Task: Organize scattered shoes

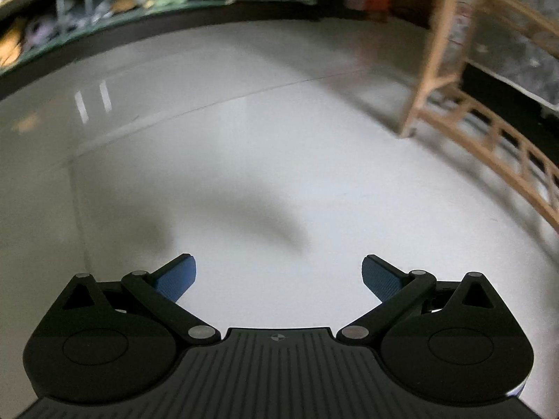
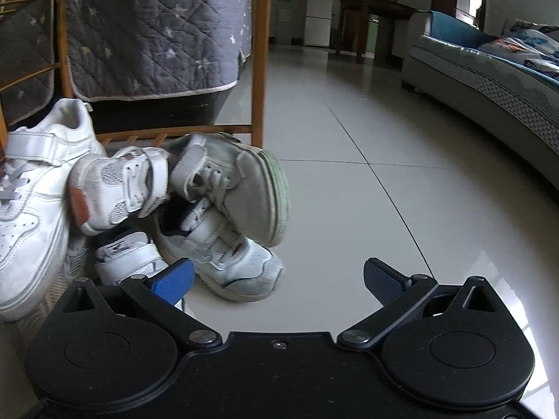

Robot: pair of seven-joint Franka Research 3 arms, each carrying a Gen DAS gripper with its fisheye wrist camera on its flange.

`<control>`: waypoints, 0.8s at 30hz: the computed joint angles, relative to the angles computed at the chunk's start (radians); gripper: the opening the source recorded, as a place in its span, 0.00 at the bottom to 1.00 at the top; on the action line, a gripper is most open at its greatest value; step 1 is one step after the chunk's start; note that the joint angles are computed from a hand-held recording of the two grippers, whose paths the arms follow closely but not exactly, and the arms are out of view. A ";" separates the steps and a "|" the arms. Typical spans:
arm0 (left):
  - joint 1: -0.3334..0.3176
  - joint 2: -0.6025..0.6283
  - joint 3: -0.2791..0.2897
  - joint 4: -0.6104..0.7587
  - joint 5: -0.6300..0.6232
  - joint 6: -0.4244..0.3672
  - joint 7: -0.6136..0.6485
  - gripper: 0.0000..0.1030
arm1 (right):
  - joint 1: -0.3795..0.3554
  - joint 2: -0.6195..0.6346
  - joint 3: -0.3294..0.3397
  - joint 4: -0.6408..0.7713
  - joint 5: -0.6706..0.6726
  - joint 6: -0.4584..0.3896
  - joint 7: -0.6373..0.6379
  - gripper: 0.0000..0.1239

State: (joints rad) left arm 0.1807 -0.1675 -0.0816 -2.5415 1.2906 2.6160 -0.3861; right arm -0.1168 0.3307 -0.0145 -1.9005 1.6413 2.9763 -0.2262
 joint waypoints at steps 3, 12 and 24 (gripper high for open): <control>0.004 0.015 0.010 0.014 0.047 0.078 -0.010 1.00 | 0.000 -0.010 0.000 -0.014 -0.006 -0.013 -0.003 0.83; -0.027 0.074 0.010 0.083 -0.070 0.200 0.188 1.00 | -0.002 -0.035 0.010 -0.052 -0.073 -0.049 0.035 0.83; -0.078 0.100 -0.004 0.137 -0.113 0.162 0.292 1.00 | 0.004 -0.068 0.013 -0.096 -0.119 -0.093 0.044 0.83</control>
